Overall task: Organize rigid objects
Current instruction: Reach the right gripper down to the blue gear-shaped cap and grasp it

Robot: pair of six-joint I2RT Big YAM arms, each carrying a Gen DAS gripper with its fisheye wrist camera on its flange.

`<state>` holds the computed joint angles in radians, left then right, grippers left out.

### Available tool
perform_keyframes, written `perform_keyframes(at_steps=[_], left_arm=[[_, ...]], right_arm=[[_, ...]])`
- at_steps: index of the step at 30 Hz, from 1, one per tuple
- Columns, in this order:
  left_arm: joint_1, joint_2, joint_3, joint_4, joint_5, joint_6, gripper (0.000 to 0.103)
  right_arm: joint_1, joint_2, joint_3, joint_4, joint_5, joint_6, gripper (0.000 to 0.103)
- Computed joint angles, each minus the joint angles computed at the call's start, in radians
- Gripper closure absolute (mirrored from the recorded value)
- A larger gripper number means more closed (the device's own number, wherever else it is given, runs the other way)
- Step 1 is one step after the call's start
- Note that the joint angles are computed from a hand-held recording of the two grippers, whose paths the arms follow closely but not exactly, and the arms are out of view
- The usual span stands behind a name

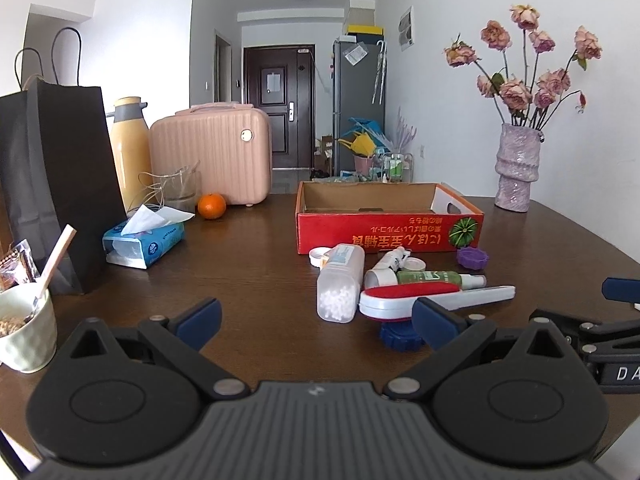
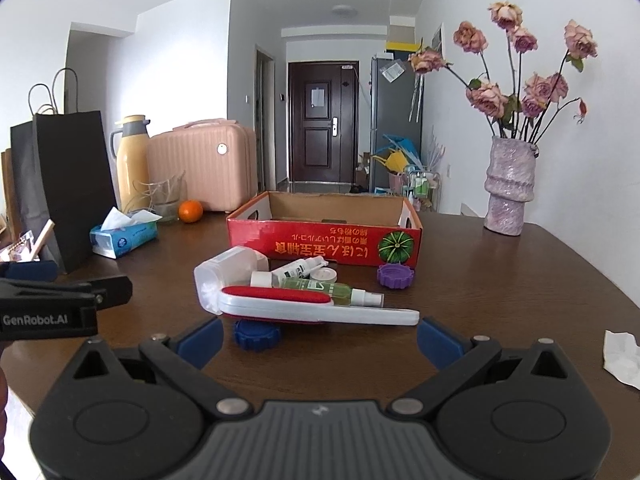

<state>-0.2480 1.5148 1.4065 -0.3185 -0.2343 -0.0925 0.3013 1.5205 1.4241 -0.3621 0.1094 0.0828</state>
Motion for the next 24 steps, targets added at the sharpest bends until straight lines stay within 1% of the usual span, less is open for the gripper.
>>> perform_keyframes(at_steps=[14,24], left_arm=[[0.058,0.167,0.185,-0.102,0.064,-0.011,0.0],[0.084,0.251,0.282,-0.158,0.082,-0.009,0.0]], right_arm=[[-0.019,0.186,0.209,-0.105,-0.04,0.012,0.0],[-0.017,0.296,0.339,-0.178,-0.064,0.011,0.0]])
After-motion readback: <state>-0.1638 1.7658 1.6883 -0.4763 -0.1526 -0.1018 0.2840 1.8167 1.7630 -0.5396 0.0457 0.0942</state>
